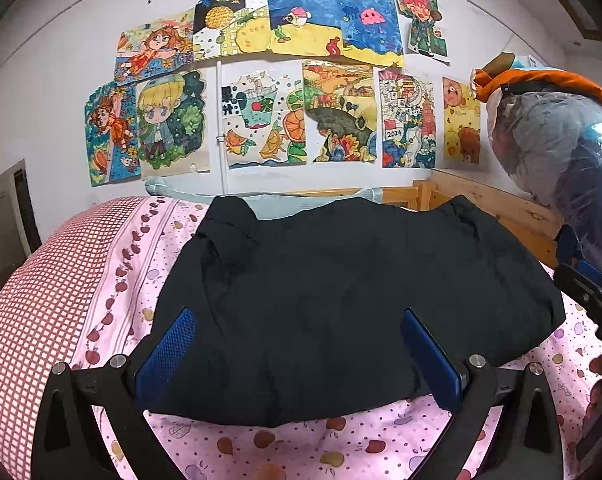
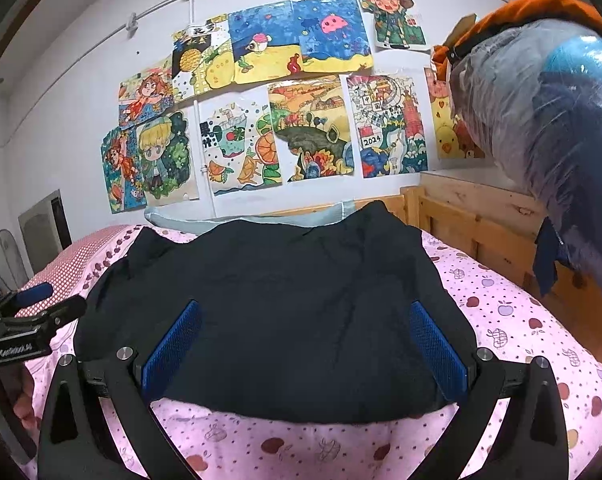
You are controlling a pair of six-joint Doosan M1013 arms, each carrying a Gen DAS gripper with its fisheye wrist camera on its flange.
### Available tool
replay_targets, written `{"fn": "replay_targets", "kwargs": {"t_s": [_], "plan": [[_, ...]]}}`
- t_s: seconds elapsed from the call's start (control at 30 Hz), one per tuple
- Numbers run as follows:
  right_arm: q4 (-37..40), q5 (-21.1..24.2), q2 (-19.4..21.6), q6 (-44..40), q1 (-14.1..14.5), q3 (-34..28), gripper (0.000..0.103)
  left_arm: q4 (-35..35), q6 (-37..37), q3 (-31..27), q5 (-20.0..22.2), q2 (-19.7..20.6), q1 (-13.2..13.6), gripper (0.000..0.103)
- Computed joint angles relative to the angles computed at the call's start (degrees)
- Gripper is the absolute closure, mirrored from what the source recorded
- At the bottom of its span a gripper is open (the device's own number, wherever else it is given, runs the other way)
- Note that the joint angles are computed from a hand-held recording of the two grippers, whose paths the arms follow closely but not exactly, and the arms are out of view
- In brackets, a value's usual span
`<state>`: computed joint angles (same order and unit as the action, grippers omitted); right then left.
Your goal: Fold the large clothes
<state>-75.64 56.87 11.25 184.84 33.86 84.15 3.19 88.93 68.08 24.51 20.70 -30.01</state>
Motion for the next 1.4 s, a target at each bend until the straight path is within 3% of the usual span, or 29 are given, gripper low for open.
{"fn": "replay_targets", "kwargs": {"t_s": [0.3,0.53,0.7,0.83,1.1,1.2,1.3,1.4], "plan": [[-2.5,2.3,0.0,-2.3,2.5,-0.2,0.002,2.5,-3.5,3.1,-2.8,-2.1,0.0,0.000],[-3.8,2.0,-0.8,-1.5,3.9,0.6,0.002,15.7,-16.6,6.1,-2.7,-4.0,-1.3,0.000],[-4.3,2.9,-1.1,-2.1,4.7,0.8,0.002,14.7,-15.4,7.8,-3.2,-5.3,-1.6,0.000],[-4.8,3.4,-1.3,-1.9,5.1,0.9,0.002,17.4,-20.9,9.1,-3.6,-6.5,-1.6,0.000],[-5.1,3.3,-2.1,-1.5,6.0,1.6,0.002,15.0,-22.9,8.6,0.5,-7.0,-1.1,0.000],[-3.8,3.9,-2.1,0.1,6.3,1.8,0.002,15.1,-24.8,8.0,4.5,-6.9,-0.9,0.000],[-3.4,2.5,-2.5,0.5,6.5,2.1,0.002,11.8,-23.8,7.5,7.9,-6.5,-0.4,0.000],[-4.6,4.1,-2.5,1.5,7.3,2.3,0.002,7.8,-21.9,8.1,8.6,-6.8,0.0,0.000]]}}
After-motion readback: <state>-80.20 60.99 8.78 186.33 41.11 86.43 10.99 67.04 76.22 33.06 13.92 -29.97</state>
